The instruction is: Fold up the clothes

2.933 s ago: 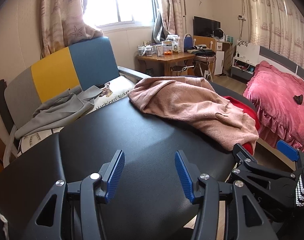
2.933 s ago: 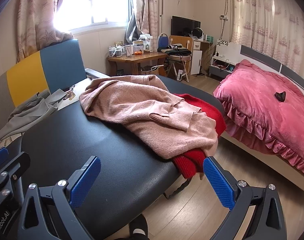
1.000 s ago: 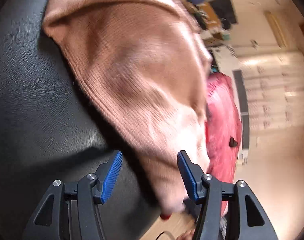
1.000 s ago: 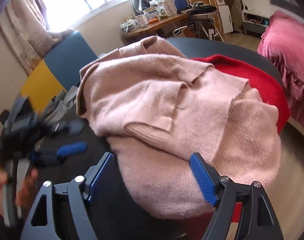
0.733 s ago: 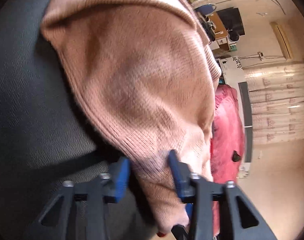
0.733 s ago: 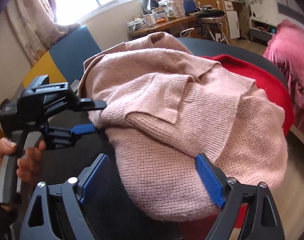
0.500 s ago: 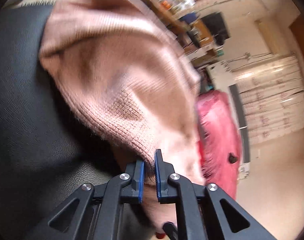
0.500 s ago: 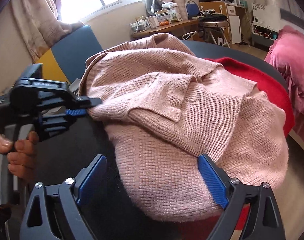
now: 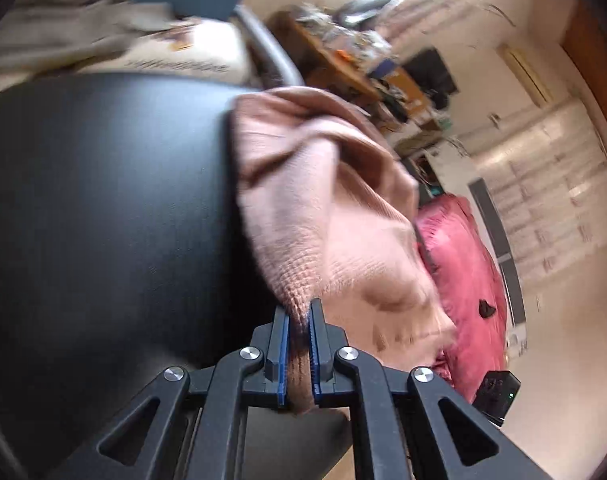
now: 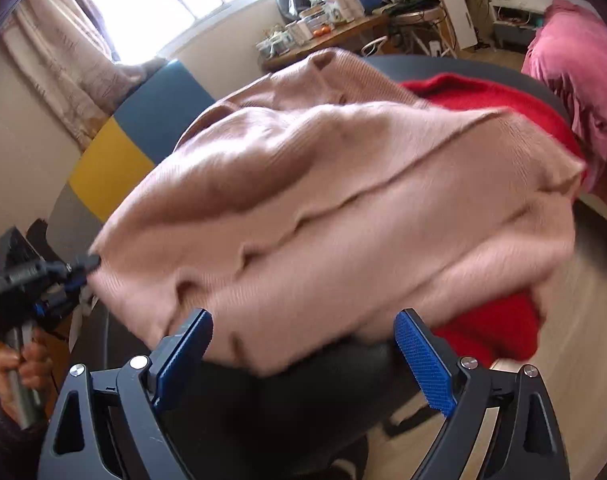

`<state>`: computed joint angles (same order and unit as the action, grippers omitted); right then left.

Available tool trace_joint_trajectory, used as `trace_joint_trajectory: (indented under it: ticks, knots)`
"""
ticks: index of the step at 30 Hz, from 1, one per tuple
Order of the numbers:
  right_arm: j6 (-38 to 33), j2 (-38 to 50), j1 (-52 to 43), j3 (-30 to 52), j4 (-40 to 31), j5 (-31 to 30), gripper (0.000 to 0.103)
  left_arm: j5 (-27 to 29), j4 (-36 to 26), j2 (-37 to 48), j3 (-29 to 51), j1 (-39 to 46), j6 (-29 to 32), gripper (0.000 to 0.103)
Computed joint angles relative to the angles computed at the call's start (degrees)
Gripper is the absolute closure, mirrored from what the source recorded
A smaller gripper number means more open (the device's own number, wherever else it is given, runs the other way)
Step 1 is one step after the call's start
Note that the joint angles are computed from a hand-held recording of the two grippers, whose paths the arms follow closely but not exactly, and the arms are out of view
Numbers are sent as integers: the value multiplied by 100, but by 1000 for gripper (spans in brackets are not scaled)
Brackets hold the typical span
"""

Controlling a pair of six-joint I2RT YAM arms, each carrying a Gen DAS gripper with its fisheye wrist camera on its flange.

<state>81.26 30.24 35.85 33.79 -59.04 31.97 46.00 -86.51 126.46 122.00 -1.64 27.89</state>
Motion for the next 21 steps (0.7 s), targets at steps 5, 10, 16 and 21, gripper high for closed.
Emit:
trace_joint_trajectory:
  ticks: [5, 10, 16, 21]
  knots:
    - [1176, 732, 1354, 2, 404, 177, 9, -776, 585, -222, -808, 646, 149, 93]
    - [1251, 1723, 1958, 337, 941, 19, 9, -274, 211, -217, -1077, 1155, 691, 80]
    - [802, 2845, 1963, 826, 1487, -276, 9, -167, 251, -401, -1893, 737, 914, 64]
    - [790, 3394, 2031, 1129, 1421, -240, 9, 153, 531, -409, -2466, 385, 619, 60]
